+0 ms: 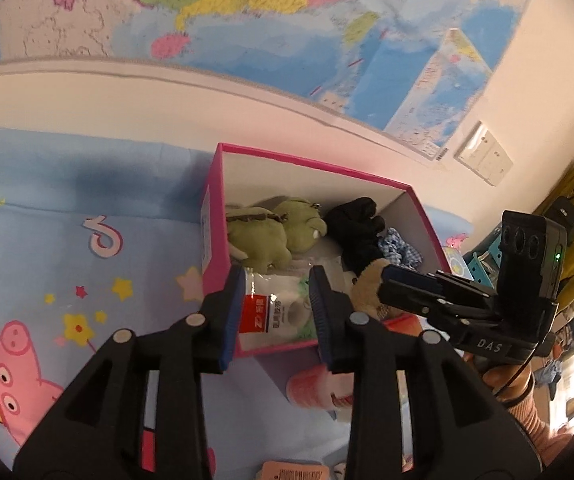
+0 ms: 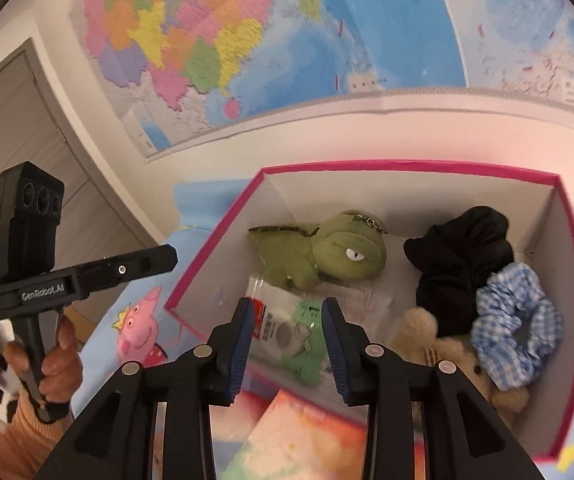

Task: Organize soft objects
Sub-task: 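Move the left gripper back to the peach-coloured packet on the bed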

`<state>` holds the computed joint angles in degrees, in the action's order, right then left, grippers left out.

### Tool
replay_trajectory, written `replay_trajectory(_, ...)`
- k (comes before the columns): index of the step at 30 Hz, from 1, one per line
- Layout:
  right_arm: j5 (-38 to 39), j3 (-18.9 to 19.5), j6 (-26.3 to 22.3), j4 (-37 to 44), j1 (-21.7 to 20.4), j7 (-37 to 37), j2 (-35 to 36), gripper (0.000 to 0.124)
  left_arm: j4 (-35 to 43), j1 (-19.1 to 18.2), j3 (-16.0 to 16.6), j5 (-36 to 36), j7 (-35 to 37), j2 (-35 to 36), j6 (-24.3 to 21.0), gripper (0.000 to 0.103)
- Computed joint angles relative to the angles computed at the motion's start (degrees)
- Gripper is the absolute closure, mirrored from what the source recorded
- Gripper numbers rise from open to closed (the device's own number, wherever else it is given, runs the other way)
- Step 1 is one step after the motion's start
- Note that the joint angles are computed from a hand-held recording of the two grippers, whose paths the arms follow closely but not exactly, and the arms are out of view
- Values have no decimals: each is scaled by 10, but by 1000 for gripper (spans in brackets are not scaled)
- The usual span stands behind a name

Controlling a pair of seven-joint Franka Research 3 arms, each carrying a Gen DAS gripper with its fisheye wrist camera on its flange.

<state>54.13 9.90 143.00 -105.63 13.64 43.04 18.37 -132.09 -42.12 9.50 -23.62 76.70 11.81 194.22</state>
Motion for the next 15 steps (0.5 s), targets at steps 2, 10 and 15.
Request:
replay_trajectory(2, 25, 3, -2, -28, -10, -31, -28, 88, -14, -17, 5, -14, 18, -8, 17, 63)
replay_trajectory(10, 99, -27, -41, -139, -7, -126, -136, 83, -86, 2, -62, -33, 49, -40, 79, 58)
replay_trajectory(15, 107, -50, -58, -204, 5, -144, -190, 82, -117, 74, -134, 41, -31, -37, 86, 58)
